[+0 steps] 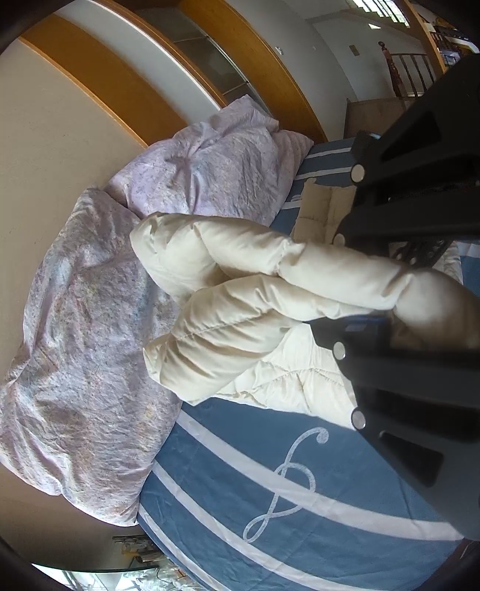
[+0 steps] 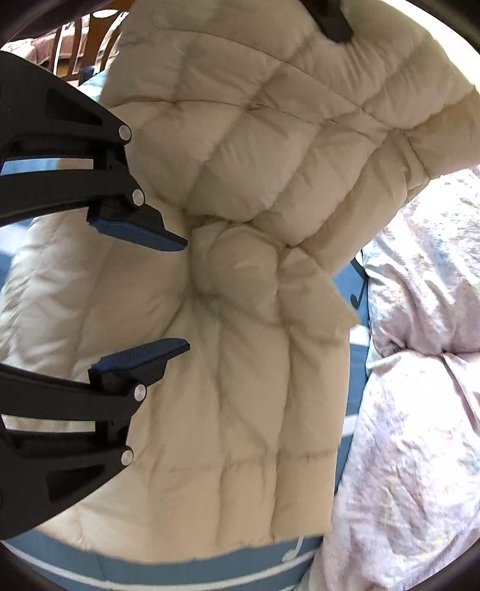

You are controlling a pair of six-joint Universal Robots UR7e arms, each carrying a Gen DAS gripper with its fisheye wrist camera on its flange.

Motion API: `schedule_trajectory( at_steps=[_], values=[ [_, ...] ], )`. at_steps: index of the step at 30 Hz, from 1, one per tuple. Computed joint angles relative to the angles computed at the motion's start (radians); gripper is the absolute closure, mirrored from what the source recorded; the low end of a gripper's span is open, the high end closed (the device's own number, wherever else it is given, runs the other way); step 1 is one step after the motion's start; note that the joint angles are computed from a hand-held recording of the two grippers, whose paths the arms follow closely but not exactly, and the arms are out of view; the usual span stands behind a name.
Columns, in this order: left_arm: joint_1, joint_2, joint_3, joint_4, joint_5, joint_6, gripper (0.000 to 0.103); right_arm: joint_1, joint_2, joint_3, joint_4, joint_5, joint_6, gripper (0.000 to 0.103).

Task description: Fold large clothes

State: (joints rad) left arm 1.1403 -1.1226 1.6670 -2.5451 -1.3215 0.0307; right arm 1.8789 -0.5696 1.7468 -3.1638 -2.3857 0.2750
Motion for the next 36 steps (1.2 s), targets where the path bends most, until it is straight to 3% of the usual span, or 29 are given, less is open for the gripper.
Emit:
schedule_trajectory(
  at_steps=[8,16,26,36],
  values=[
    [-0.055,0.006,0.075,-0.052,0.02,-0.036,0.088,0.042,-0.044,0.135,-0.02,-0.065,0.04,0.052],
    [-0.106,0.036,0.126,-0.079,0.038,-0.059,0.088,0.045,-0.077,0.261,-0.072,-0.077,0.117,0.052],
    [-0.154,0.106,0.144,-0.063,0.046,-0.082,0.088,0.011,-0.083,0.29,-0.102,-0.051,0.081,0.052],
    [-0.182,0.149,0.133,0.007,-0.002,-0.107,0.084,-0.02,-0.09,0.328,-0.186,-0.007,0.083,0.052]
  ],
)
